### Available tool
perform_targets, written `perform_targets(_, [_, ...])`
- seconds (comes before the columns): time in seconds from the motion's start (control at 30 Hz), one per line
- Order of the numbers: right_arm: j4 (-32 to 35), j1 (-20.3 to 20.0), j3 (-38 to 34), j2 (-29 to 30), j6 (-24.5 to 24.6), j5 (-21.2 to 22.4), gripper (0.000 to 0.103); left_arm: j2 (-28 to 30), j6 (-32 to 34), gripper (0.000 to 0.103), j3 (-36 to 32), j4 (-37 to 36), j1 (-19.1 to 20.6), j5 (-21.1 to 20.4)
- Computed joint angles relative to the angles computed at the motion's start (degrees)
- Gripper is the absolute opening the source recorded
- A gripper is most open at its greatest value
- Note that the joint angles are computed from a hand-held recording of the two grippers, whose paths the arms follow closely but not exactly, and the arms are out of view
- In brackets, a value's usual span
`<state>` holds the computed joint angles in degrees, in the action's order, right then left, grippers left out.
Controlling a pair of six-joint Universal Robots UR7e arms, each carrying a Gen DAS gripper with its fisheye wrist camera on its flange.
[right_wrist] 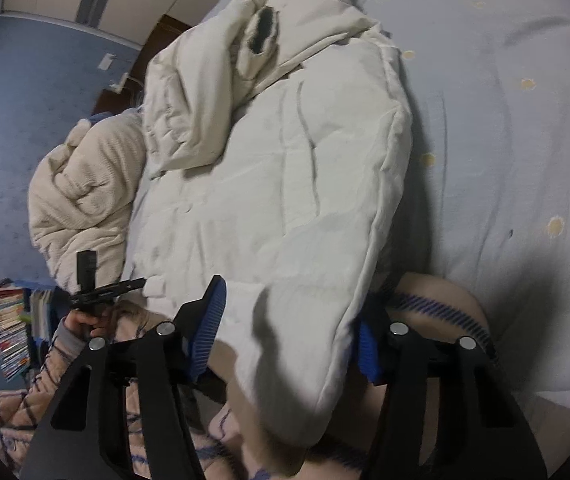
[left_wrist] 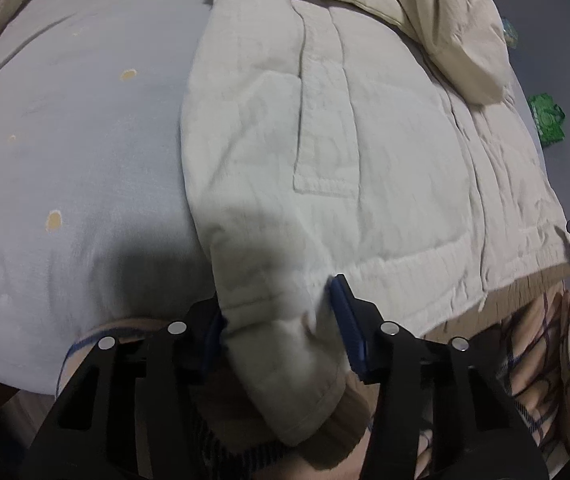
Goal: Fold large clothes
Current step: 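Lift the folded coat edge with both tools and roll it over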
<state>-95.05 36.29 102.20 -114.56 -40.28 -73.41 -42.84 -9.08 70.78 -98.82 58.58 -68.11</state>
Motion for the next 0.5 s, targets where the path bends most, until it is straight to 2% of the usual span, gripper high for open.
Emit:
perform_targets(0.1, [0.74, 0.77, 0.93, -1.15, -3.17, -2.73, 0.042, -0.77, 0.32, 0.044, 1.32, 0.58, -0.51, -1.21])
perform_targets(0.13, [0.66, 0.56, 1.21, -1.58, -4.15, -2.71, 0.031, 0.75, 1.10, 0.039, -0.42, 0.42, -0.11, -1.30])
perform_targets(0.17, [0.85, 0.02, 1.49, -1.95, -4.99, -2.28, 0.026, 0.38, 1.32, 0.028, -0.05, 0.43, -0.18, -2.04])
perform_targets(0.2, [1.18, -0.46, 1.55, -2.24, -5.74, -1.64, 0.025, -0.01, 1.64, 0.021, 0.53, -0.23, -0.28, -3.08])
perform_targets(0.27, [1.05, -1.09, 2.09, -3.03, -7.77, -0.40, 0.022, 0.63, 2.91, 0.015, -0.04, -0.96, -0.66, -2.99])
perform_targets(0.37, [1.77, -2.36, 2.26, -3.57, -9.40, 1.80, 0.020, -0.44, 4.43, 0.012, 1.84, -3.53, -1.68, -2.59])
perform_targets(0.5, [5.00, -4.23, 1.03, -3.39, -10.66, 7.59, 0.018, -2.39, 5.68, 0.010, 3.80, -7.71, -2.19, -3.74])
